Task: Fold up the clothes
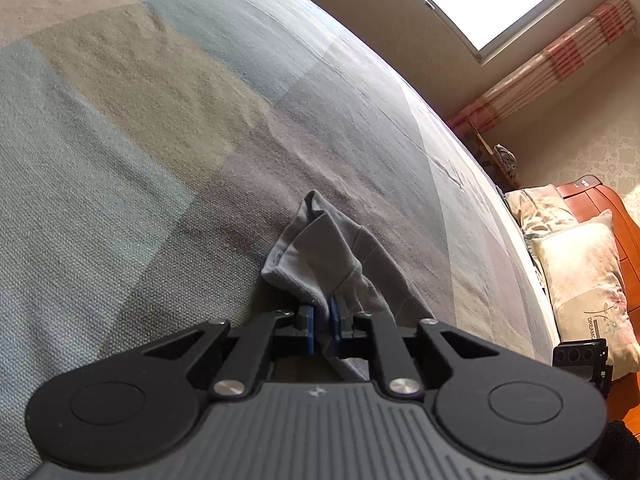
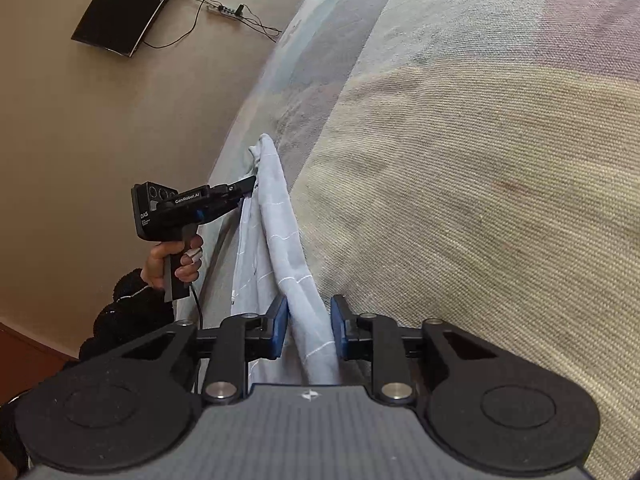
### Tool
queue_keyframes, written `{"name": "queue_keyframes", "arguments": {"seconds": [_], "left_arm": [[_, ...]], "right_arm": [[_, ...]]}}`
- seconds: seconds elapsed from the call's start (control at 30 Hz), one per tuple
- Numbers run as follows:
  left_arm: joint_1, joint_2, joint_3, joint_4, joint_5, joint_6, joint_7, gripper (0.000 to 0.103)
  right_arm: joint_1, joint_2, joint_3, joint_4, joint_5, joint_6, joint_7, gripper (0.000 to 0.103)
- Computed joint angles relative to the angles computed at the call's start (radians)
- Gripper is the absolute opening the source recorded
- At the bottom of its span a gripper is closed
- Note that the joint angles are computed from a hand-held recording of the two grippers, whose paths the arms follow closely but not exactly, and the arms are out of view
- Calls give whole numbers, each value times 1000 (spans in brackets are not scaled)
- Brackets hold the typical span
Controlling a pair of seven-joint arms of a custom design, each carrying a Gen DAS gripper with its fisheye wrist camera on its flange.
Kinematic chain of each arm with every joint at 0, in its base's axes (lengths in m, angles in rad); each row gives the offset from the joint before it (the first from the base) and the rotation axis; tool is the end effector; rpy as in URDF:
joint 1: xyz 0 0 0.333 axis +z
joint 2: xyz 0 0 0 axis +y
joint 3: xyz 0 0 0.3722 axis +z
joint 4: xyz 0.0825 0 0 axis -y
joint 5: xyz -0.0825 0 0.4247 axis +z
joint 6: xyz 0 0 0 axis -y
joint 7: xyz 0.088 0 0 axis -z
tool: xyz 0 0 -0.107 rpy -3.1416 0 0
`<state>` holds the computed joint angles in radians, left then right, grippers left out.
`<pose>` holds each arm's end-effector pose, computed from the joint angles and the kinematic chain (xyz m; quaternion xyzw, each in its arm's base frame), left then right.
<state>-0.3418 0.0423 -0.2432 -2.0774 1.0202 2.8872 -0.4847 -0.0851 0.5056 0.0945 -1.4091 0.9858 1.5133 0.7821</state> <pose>0.4959 -0.3857 0.5119 -0.7900 0.4304 -0.4295 0.0791 0.7361 0.0852 0.4730 -0.7637 0.3842 0.3485 0.3844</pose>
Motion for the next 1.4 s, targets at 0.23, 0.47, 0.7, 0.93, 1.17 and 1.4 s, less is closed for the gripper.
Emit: {"name": "queue_keyframes", "arguments": {"seconds": [0.23,0.47,0.7,0.93,1.17,1.4], "left_arm": [[-28,-4,-35,80,-235,-208,280,8],[-41,1,-39,92,-309,-298,352,12],[-35,-28,-38,58,-306,-269,302,13],[-36,-64,-53,40,-331,-304,311,13],[-27,-148,-73,-24,-424,-368,309,24],[-49,-119,-113,110,-426,-580,513,43]], "right_arm": [[49,-167,-28,-189,-15,227,-184,5],[113,-340,-55,-339,-60,480,-258,29],[202,-571,-59,-597,-165,540,-408,42],[294,-676,-81,-753,-185,733,-460,6],[292,-673,-108,-722,-177,619,-408,18],[256,-792,-114,-837,-212,845,-343,52]]}}
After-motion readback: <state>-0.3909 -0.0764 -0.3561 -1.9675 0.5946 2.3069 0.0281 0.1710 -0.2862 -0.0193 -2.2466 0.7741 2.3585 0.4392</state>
